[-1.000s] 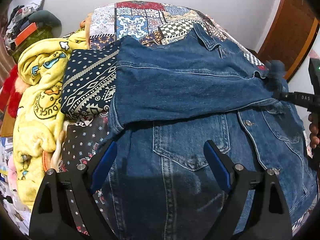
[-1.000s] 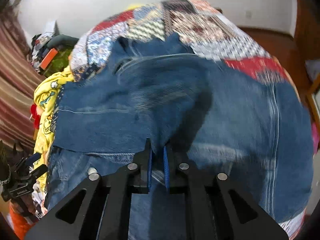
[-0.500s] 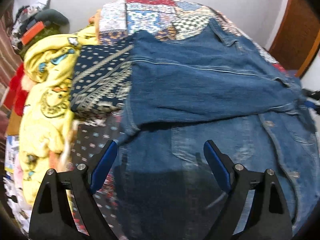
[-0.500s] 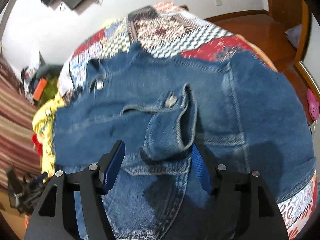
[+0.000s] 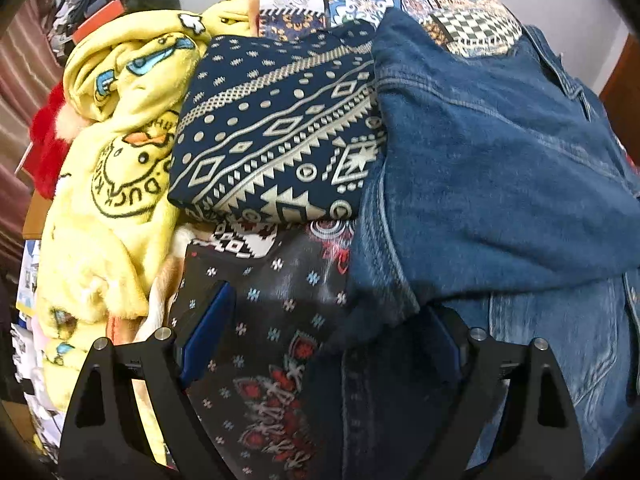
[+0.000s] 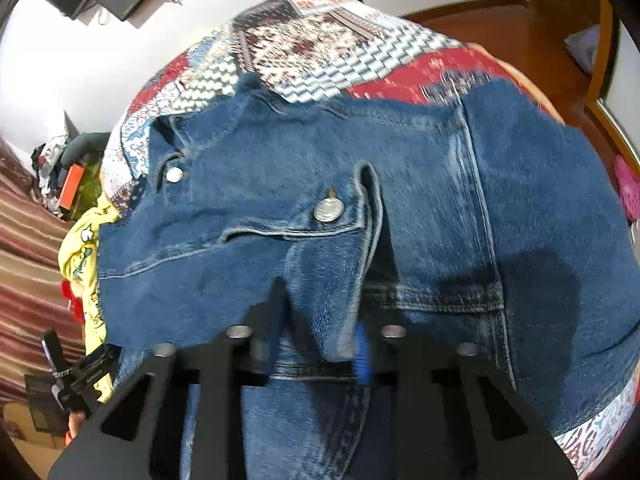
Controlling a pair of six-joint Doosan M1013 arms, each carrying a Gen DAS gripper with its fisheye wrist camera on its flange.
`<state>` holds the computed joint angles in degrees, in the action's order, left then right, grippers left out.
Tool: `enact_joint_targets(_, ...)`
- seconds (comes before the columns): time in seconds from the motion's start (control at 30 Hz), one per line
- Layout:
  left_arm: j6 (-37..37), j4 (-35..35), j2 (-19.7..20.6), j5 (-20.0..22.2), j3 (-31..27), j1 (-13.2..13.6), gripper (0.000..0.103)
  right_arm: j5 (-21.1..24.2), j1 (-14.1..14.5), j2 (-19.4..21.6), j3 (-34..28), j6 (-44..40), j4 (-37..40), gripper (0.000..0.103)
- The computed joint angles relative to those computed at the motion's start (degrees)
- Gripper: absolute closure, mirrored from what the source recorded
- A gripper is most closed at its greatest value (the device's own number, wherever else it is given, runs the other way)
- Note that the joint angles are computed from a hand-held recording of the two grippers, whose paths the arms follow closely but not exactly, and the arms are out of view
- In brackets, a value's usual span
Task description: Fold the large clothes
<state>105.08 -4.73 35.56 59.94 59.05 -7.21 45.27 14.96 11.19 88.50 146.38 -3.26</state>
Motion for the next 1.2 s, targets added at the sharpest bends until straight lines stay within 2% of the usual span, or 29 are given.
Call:
enact_joint_targets(0.2,-2.2,0.2,-1.2,-3.4,1.3,0.1,0.015,-0.8,2.6,-1.4,-1.6,1.9,-9.1,0.088)
enact_joint_targets(0.3,-2.9,-1.3,-1.6,-4.4,1.6,0.6,0.015,-1.4,3.1,-2.1,-1.2,2.2,-9.8,0.088)
enact_joint_targets(0.43,-3.5,-3.0,-1.4,-3.7,1.2,1.1,0.015,0.7,2.9,-1.0,-1.2,1.0,-8.5,0.088)
enact_joint_targets(0.6,-2.9,1.2,-1.7,-2.6,2.1,0.4,0.015,3.1,2.3,0.1,-0.5,0.5,-5.1,0.088)
enact_joint_targets(0.7,-1.2,0.5,-2.4,-1.6,3.2,0.6,0.015,3.3,2.3,-0.2,-0.1,1.5,-5.3,0.079)
enact_joint_targets(0.77,0.3,-0.6,-3.1,-0.8,4.0,0.9,0.015,4.2,2.4,-0.5,-0.2,1.7,-5.5,0.068)
enact_joint_targets(0.8,1.2,-1.1,-3.5,-0.5,4.3,1.0,0.015,4.7,2.5,-0.7,-0.1,1.7,-5.8,0.066)
enact_joint_targets(0.9,3.8,-2.5,-4.9,-0.7,5.4,0.8,0.015,7.7,2.8,-1.3,-0.5,2.2,-7.6,0.056)
enact_joint_targets(1.03,7.0,-5.5,-6.4,-1.3,5.5,0.4,0.015,8.2,2.9,-3.3,0.6,4.4,-10.1,0.042)
enact_joint_targets(1.2,11.5,-12.1,-8.2,-3.0,5.0,-0.9,0.015,8.0,3.4,-7.6,3.7,13.1,-17.1,0.037)
